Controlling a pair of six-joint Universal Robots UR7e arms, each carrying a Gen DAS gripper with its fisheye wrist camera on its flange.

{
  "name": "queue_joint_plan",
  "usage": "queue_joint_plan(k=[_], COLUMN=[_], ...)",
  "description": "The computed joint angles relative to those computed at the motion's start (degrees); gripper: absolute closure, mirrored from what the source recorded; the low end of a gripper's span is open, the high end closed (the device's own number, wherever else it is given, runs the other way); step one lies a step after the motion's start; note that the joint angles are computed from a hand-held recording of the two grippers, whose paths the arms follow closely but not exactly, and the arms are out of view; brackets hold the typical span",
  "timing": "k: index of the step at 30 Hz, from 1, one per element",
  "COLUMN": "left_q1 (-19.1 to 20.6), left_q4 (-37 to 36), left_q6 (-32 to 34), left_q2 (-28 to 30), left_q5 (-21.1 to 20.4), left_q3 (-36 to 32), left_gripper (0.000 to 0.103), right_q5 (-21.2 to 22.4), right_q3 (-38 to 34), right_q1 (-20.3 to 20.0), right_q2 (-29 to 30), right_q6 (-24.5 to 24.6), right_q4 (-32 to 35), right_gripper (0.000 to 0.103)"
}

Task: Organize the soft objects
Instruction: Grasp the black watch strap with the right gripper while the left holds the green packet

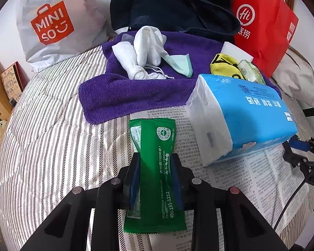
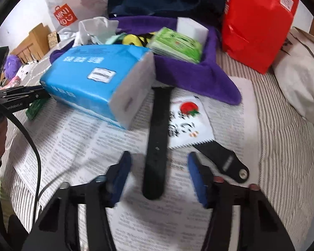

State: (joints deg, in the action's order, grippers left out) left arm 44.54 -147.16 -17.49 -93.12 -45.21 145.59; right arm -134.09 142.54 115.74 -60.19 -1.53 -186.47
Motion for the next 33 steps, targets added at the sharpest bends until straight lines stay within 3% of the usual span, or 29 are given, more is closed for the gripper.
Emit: queue_joint_plan(k=[1,2,6,12,14,17,19,21,24,27,33], left_q1=[-0.05,-0.10,-0.06,0.16,0.17,0.09,0.16,0.11,0.02,-0.11,0.33], left_q4=[0.15,0.32,0.80,0.44,0.63,0.74,0.76,0.56,0.73,0.99,1.16], left_q6=[-0.19,-0.28,-0.34,0.03,0.00,-0.06,-0.18,-0.26,-0.57,-0.69,-0.54], left_q2=[0.03,0.11,0.17,-0.03,-0.06,-0.01,-0.09,0.01,0.17,0.29,0.04], left_q5=[0.08,0.18,0.16,-0.06,-0.06,0.05,-0.05,0.01,0.17,0.37,-0.60], left_q3=[-0.02,-0.07,-0.27,-0.17,-0.22,-0.23,-0.26,-0.21,-0.26,-0.28,-0.56], left_gripper=[0.075,0.075,0.075,0.074,0.074,0.074,0.074,0.074,0.074,0.074,0.075], right_q5=[-0.06,-0.25,3.00,1.87,0.96,0.53,0.59,0.10,-0.25,1.49,1.62], right_q3=[-0.09,-0.22,0.38,2.07,2.24,1.86,1.54,1.28,1.05,1.25,1.38], right_q1=[0.04,0.04,-1.37,-0.06,0.39,0.46,0.07,-0.06,-0.31,-1.35,0.31], right_q2=[0.29,0.43,-2.65,-6.23,-5.76,-4.73,-3.39,-2.20,-1.41,-1.52,-4.85], right_q6=[0.09,0.42,1.94,4.24,3.46,3.15,2.14,0.99,-0.69,-1.38,1.16], right_q4=[-0.72,-1.15,0.91,7.25,6.52,5.24,2.71,0.55,-1.13,-2.89,3.31], right_gripper=[0.076,0.083,0.083,0.082,0.082,0.070,0.067,0.067,0.082,0.082,0.083])
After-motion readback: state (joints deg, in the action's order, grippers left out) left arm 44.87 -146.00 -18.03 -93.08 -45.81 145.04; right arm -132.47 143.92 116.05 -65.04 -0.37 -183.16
